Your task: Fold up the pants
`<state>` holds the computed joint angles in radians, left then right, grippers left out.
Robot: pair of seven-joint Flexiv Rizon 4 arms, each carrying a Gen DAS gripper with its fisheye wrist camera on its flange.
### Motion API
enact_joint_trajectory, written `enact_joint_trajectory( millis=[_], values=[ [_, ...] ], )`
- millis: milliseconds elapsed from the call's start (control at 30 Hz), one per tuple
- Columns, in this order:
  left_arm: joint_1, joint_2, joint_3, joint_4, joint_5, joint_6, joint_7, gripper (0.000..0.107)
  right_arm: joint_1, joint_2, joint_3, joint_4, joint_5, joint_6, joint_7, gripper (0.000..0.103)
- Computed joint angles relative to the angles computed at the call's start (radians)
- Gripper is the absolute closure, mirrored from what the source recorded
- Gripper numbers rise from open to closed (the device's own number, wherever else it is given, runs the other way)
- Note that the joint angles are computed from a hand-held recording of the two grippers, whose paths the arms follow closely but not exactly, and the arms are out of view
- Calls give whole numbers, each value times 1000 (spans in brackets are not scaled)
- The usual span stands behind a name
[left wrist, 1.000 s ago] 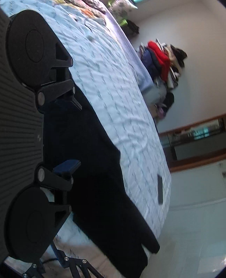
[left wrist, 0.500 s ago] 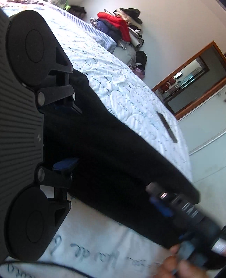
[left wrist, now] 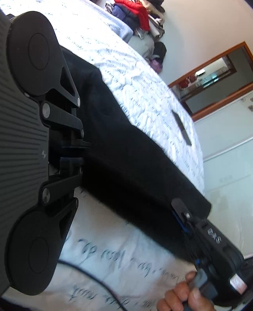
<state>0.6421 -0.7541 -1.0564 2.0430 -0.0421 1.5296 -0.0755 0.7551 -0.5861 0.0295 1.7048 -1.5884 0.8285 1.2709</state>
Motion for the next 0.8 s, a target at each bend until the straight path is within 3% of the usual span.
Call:
enact_joint_trajectory(
  millis=[100, 133, 167, 233, 300, 400, 467, 567, 633, 700, 733, 800],
  values=[
    [-16, 1, 29, 1, 12, 8, 15, 99, 19, -4, 17, 12, 23, -10, 7, 95],
    [-34, -2, 49, -5, 14, 17, 17, 97, 21, -5, 22, 19, 39, -8, -2, 95],
    [-47, 2, 64, -11, 12, 15, 14, 87, 15, -6, 26, 25, 52, 11, -14, 95],
    [-59, 13, 73, -14, 0, 13, 3, 87, 18, 13, 22, 61, 44, 12, 31, 93],
    [-33, 21, 35, -13, -26, -35, 2, 76, 39, 60, 25, 120, 38, -80, 68, 91],
    [28, 5, -61, -10, -82, -129, 29, 55, 55, 144, 66, 215, 151, -286, 60, 84],
    [42, -23, -115, -4, -105, -140, 47, 55, 34, 190, 94, 274, 225, -359, 78, 81],
    [-12, -52, -123, -14, -111, -95, 26, 54, -66, 245, 104, 372, 209, -259, 184, 67],
    [-67, -61, -99, -32, -112, -80, -14, 54, -137, 263, 85, 428, 80, -154, 357, 64],
    [-133, -41, -48, -55, -130, -100, -73, 54, -181, 266, 87, 439, 23, -131, 416, 71],
    [-182, -22, 1, -81, -147, -126, -105, 54, -189, 265, 96, 426, 60, -145, 348, 89],
    [-273, 17, 100, -118, -187, -170, -151, 54, -191, 261, 104, 380, 120, -178, 152, 94]
  ],
)
